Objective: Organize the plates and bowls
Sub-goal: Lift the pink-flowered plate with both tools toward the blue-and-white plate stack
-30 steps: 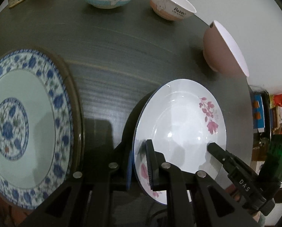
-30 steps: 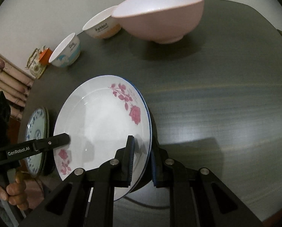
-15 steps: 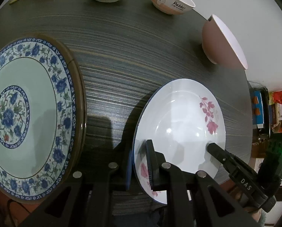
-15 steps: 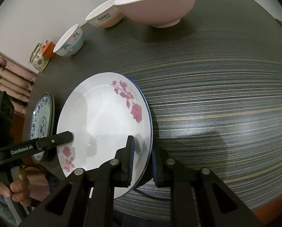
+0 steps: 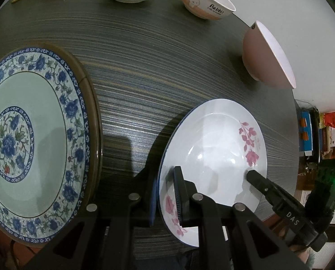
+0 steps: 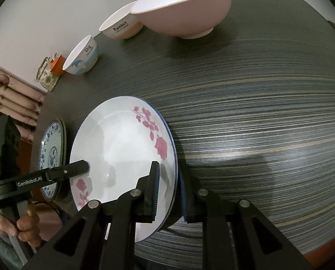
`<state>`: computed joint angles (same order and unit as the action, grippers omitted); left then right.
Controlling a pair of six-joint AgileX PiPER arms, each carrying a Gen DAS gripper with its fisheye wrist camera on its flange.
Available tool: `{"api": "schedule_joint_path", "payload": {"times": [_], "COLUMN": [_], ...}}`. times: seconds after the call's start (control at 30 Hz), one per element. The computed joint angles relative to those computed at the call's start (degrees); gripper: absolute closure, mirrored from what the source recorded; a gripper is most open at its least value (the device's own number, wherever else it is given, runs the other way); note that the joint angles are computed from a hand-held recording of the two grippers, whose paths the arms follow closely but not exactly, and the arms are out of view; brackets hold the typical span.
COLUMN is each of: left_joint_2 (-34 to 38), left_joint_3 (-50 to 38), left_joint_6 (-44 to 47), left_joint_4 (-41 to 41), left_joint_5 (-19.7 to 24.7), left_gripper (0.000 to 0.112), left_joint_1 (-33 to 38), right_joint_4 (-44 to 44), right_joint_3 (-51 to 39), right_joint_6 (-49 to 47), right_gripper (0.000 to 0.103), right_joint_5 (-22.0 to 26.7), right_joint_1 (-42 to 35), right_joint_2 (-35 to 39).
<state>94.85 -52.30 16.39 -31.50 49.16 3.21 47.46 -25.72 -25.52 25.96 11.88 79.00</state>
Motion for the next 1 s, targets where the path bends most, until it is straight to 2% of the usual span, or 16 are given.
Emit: {"api": "schedule_joint_path", "payload": {"times": [0.53, 0.77, 1.0], "left_joint_2": [-1.84, -4.07, -6.46], "left_joint_3": [0.50, 0.54, -0.97], "left_joint_6": [0.30, 0.71, 1.56], "left_joint_4": [0.51, 0.44, 0.46], "left_joint_5": [-0.18, 0.78, 3.53], "left_gripper": [0.099, 0.099, 0.099], "left_joint_1": [-0.05, 1.87, 6.50], "right_joint_4": [-1.69, -7.05, -12.39], "right_joint_3": [0.07, -1.81, -4.67], "right_joint_6": [3.42, 9.72, 16.61], "right_gripper": [0.091, 0.091, 0.091], "right_joint_5": [-1.15, -0.80, -0.43], "right_joint_1": [1.43, 3.66, 7.13], "right_joint_2": [-0.28, -2.03, -3.14]}}
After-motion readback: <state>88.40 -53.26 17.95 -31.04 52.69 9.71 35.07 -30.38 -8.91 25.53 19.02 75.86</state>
